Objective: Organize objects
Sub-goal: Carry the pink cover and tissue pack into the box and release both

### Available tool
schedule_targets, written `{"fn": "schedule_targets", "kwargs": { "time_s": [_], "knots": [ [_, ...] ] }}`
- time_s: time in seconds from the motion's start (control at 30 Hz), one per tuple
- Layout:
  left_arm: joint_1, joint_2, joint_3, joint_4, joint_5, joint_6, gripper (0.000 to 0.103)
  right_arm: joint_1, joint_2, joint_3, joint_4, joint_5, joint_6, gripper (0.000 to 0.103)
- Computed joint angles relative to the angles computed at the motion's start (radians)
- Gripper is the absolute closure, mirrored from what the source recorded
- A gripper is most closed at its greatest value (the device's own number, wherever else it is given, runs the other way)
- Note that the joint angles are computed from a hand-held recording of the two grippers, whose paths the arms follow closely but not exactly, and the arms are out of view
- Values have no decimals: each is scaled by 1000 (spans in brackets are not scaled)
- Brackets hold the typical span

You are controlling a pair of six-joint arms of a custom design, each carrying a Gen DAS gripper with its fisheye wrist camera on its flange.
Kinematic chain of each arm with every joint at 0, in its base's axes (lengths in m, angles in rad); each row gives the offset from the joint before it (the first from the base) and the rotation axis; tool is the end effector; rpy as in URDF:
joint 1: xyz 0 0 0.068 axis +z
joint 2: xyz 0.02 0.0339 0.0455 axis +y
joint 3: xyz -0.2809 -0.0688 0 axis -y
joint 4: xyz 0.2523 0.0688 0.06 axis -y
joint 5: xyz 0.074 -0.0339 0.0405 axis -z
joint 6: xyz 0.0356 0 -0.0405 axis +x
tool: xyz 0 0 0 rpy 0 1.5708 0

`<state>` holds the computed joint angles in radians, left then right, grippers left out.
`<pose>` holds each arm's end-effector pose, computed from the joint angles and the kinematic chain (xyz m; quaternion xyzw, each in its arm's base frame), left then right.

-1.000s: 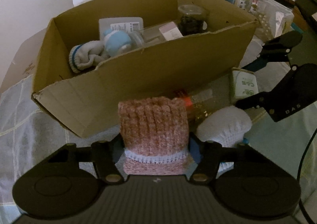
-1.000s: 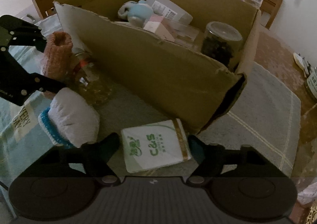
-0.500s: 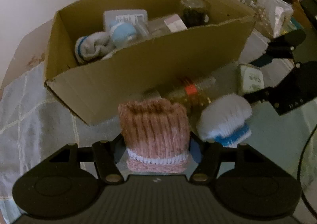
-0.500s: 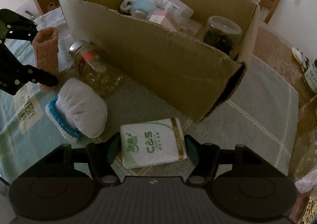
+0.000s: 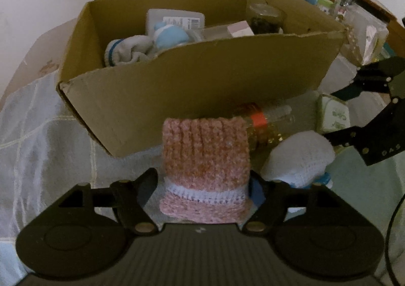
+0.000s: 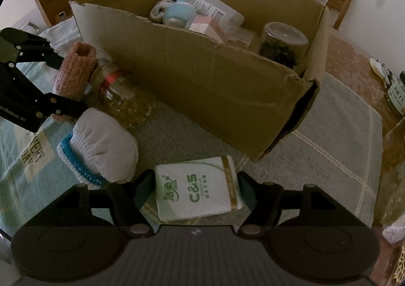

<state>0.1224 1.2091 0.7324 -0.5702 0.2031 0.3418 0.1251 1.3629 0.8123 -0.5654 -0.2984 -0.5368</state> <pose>0.2259 0.0206 0.2195 0.1313 0.9523 -0.0360 0.2732 0.2526 0.0423 0.2104 -0.3448 0.9003 0.0962 0.2478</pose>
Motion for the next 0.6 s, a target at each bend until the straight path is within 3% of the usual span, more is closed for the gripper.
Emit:
{"fn": "schedule_targets", "kwargs": {
  "time_s": [0.07,0.23,0.37,0.6],
  "knots": [
    [-1,0,11,-17,13,12,41,-2,-6,0,-7,1,-2,30],
    [-10,5,38,-57,-13,8,43,-8,-22,3,-36,12,-9,33],
    [-3,6,72,-117,-30,14,44,39,56,40,1,50,34,33],
    [21,-15,140,-242,-31,57,44,22,46,95,-105,48,37,33]
  ]
}}
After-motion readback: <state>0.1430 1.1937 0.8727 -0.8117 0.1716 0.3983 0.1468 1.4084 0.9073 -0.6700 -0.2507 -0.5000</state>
